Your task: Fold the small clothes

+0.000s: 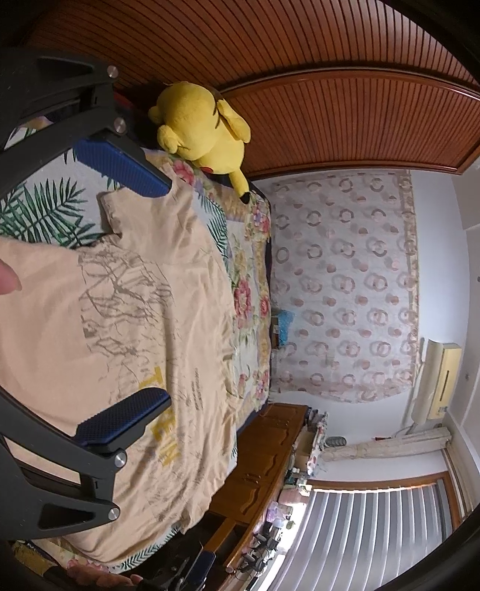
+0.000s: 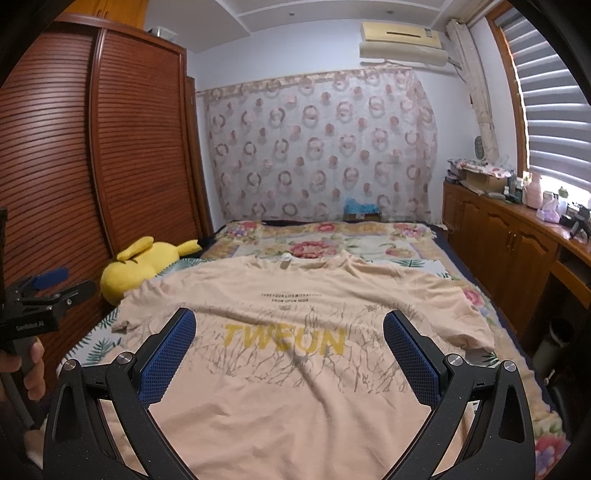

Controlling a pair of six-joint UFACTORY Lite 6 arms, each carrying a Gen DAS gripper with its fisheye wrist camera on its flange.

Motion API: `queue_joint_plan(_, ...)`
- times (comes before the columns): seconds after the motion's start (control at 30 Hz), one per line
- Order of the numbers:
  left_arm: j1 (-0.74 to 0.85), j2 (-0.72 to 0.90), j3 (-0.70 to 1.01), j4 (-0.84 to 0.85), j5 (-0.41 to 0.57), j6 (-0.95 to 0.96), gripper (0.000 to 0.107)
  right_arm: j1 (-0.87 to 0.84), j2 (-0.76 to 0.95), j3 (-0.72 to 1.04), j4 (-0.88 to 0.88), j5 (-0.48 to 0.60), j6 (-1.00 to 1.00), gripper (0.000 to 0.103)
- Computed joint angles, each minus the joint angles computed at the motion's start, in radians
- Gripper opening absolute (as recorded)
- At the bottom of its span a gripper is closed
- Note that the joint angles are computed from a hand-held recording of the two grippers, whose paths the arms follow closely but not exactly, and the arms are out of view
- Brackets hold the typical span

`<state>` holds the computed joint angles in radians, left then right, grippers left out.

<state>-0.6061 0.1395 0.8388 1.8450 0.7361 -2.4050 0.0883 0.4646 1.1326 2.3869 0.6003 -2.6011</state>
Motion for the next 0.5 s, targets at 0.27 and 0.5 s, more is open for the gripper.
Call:
queue_joint_plan(0.27,0.109,0.007,-0.058,0.091,-0.058,-0.068,0.103,-0.005,0.104,0.081,-0.038,-0.005,0.02,0.103)
queue_joint_plan(0.5,0.203,0.012,-0.123,0.23,-0.068,-0.211,0.103,0.035,0.211,0.189,-0.074,-0.031,0.029,0.103)
